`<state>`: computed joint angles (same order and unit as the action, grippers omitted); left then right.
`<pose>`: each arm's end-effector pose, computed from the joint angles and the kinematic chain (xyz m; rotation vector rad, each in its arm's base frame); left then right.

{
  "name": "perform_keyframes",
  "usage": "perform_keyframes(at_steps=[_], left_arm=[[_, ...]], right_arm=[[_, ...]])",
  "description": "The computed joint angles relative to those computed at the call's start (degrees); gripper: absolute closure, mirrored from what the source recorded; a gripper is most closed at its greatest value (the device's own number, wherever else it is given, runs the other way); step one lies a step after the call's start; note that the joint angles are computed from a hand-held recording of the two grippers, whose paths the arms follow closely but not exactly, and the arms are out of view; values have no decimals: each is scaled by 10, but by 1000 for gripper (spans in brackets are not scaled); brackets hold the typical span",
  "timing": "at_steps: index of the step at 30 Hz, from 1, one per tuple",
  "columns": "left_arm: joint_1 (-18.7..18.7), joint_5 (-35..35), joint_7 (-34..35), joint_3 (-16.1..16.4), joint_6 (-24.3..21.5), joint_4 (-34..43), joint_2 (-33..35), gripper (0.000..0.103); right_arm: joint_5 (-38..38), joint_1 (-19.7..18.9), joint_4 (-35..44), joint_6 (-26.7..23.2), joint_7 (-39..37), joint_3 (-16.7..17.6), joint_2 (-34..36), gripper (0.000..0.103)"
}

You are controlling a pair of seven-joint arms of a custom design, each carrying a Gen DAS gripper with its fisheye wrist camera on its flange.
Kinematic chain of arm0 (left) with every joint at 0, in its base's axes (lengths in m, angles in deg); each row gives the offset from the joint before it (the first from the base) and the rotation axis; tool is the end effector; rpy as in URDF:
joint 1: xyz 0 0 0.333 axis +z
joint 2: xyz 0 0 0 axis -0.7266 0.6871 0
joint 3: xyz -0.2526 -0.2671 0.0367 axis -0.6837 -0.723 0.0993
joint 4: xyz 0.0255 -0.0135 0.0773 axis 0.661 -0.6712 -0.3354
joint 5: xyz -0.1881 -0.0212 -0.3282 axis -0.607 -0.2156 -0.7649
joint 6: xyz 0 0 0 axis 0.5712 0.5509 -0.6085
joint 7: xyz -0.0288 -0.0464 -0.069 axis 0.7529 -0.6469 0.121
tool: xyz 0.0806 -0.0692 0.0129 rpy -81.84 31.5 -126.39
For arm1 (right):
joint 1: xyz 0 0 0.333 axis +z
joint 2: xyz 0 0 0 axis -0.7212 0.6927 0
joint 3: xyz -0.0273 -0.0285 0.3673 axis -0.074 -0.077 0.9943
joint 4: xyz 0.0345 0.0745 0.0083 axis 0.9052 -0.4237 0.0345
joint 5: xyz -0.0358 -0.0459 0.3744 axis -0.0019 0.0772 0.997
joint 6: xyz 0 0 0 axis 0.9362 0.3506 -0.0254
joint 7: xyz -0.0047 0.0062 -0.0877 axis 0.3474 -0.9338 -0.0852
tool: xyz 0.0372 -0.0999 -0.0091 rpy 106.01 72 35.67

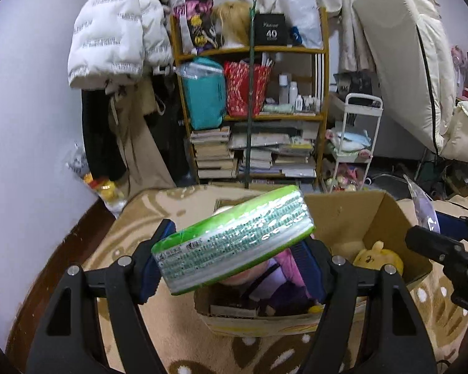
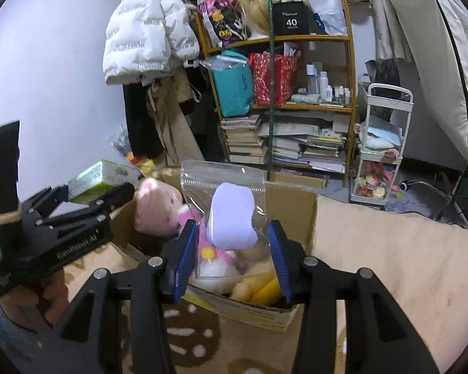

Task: Organize soft objects
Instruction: 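Open the right tool to drop the clear bag while the left tool releases the green box into the box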

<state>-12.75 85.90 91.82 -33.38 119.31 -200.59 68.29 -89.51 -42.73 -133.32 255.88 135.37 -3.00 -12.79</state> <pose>0.4480 -0.2095 0.5347 -1.4289 1.8483 -0.9081 0.3937 0.2085 0.5415 -1.6165 1.6527 -0.6381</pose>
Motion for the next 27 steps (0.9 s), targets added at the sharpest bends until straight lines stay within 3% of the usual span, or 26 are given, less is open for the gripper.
perform_keyframes(at_steps=[3,7,11,14,19,21,25,27], left_arm=[[-6,2,0,4,-4,0,8,30],[-54,3,5,46,-7,-2,22,30],[-52,9,-1,43,-6,-6,13,29],[-65,9,-9,56,-14,-7,11,15],[-76,0,-7,68,-2,-21,-16,9],[-90,-9,-1,81,2,-28,-28,8],[-146,-36,20,135,1,-47,-59,6],[-163,-49,27,150,0,-55,-78,3]], right_arm=[[2,9,-1,-13,-9,-3,10,54],[26,36,-5,-21,-33,-26,18,53],[23,32,-6,-22,-30,-23,16,53],[27,35,-10,-25,-28,-24,13,53],[49,45,-22,-25,-40,-33,-6,51],[51,40,-24,-29,-38,-28,-19,35],[40,16,-34,-29,-16,-4,-60,27],[44,14,-37,-31,-14,0,-76,14]])
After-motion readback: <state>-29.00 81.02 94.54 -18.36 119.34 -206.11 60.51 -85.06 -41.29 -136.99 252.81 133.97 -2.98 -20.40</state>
